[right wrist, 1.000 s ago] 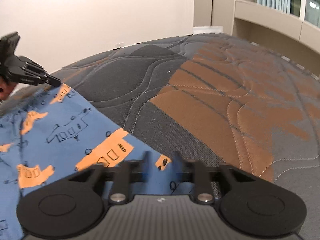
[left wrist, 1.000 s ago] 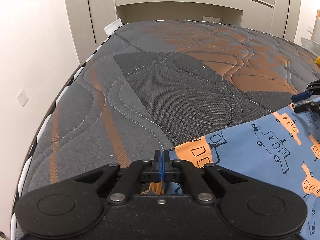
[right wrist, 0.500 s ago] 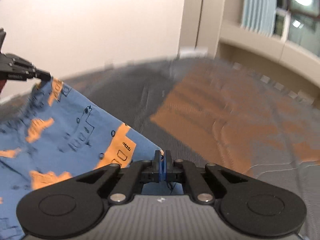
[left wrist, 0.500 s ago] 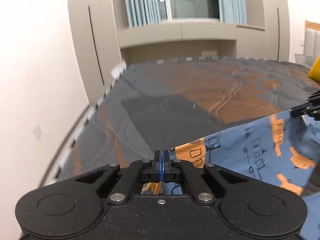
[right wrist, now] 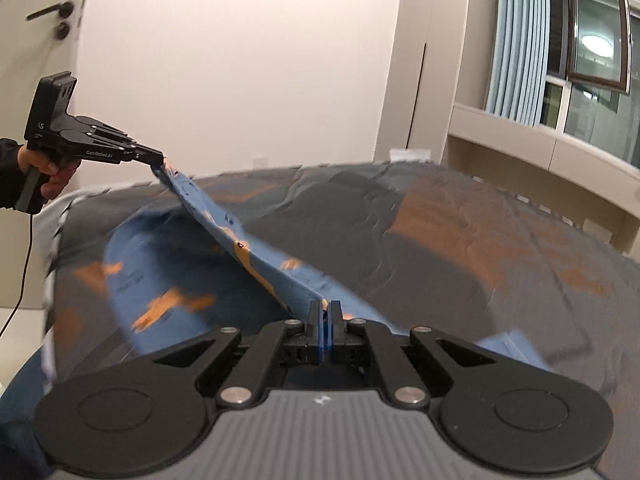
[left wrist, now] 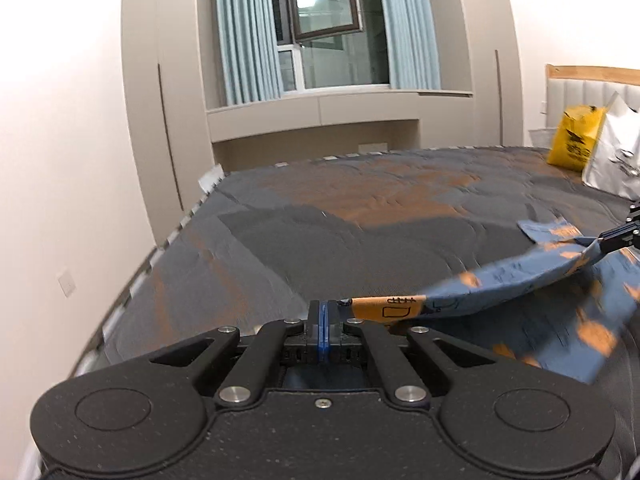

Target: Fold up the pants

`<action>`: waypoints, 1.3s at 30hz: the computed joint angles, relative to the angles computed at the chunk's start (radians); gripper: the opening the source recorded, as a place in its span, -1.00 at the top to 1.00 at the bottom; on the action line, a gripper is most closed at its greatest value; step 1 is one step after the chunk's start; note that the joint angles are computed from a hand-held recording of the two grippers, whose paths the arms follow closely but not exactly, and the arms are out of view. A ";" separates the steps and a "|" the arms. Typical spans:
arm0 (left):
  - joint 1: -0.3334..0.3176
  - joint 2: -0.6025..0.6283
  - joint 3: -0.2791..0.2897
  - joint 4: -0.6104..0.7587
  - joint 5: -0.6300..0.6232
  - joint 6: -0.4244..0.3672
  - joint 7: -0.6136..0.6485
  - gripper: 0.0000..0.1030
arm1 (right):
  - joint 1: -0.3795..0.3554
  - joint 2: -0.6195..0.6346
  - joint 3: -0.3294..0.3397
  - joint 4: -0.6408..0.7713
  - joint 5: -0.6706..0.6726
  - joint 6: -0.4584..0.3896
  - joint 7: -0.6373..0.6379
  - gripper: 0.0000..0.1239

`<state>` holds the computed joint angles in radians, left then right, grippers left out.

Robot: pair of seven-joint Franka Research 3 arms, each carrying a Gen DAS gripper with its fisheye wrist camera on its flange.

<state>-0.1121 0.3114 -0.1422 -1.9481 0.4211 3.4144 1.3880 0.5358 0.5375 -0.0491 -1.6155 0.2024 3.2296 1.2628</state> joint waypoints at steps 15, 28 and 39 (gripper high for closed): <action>0.026 -0.057 -0.002 -0.201 -0.009 0.151 -0.035 1.00 | 0.107 -0.060 -0.060 -0.190 0.098 0.151 -0.083 0.98; -0.043 -0.041 0.026 -0.247 -0.110 0.162 -0.033 0.06 | 0.113 -0.023 -0.047 -0.210 0.155 0.126 -0.109 0.74; -0.149 0.117 -0.103 -0.025 -0.221 0.195 -0.060 -0.94 | 0.417 -0.097 -0.335 -0.338 0.668 0.268 -0.355 -0.63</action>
<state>-0.2611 0.4286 -0.2452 -1.9731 0.1996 3.6096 1.3278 0.9527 0.4401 -0.3840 -1.9534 0.8708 3.4976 0.9082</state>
